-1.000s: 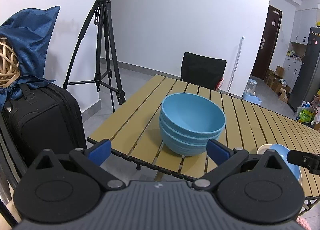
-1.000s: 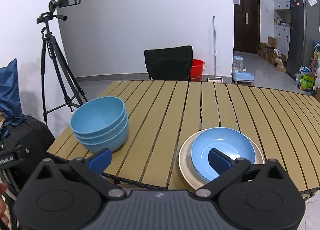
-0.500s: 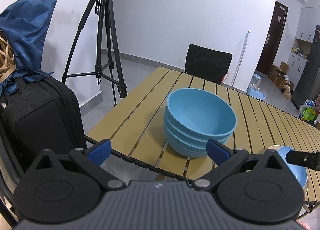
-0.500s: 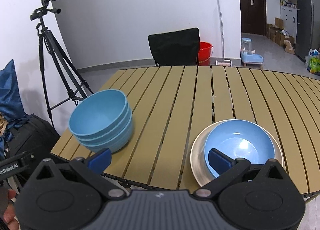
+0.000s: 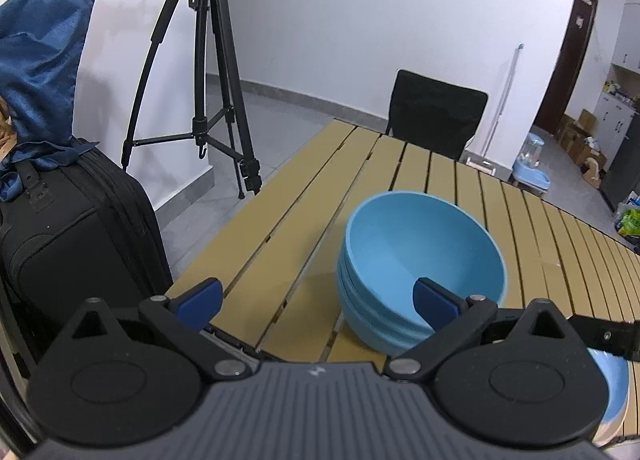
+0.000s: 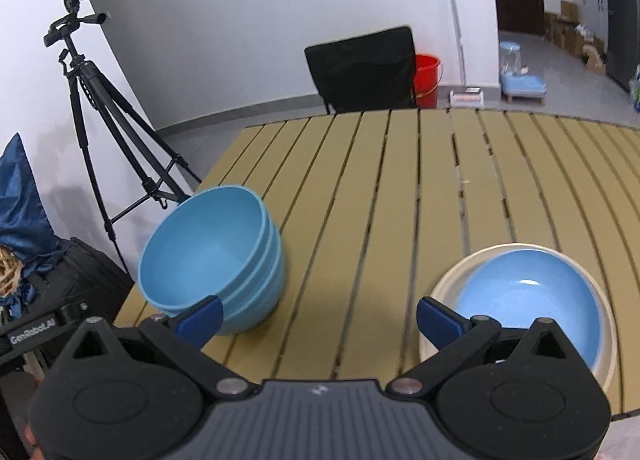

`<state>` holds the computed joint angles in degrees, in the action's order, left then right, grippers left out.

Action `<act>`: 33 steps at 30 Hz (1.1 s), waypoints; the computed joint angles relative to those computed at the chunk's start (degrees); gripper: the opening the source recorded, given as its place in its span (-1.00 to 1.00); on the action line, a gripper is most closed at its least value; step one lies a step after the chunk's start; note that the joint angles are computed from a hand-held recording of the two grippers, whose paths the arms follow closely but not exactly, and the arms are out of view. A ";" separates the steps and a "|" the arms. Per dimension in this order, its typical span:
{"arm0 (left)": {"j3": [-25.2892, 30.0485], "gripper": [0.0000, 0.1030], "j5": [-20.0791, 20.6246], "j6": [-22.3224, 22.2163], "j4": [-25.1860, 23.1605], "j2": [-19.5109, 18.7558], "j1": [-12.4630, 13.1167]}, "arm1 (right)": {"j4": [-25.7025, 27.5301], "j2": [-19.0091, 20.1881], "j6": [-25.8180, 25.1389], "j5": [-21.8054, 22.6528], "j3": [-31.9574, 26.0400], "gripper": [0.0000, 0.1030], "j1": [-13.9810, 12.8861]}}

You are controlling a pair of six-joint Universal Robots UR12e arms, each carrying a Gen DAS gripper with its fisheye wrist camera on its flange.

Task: Organize plates and bowls
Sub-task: 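Move both grippers to the blue bowl stack and close on its rim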

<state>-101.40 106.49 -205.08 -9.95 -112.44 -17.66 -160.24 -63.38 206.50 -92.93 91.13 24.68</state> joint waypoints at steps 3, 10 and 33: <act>2.32 1.00 0.07 -0.70 -3.56 -0.98 0.55 | 1.80 1.33 0.51 1.57 -2.27 1.00 -0.28; 7.17 1.00 -0.42 -2.68 -10.34 -3.65 1.77 | 6.24 4.72 1.74 5.27 -7.51 1.00 -0.74; 13.86 0.06 -10.36 -5.99 -20.29 -8.99 3.71 | 14.93 11.61 3.75 14.21 -16.22 0.27 -1.97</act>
<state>-87.54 96.13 -211.07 -30.25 -121.43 -13.95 -145.30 -51.77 210.25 -78.72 74.91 22.71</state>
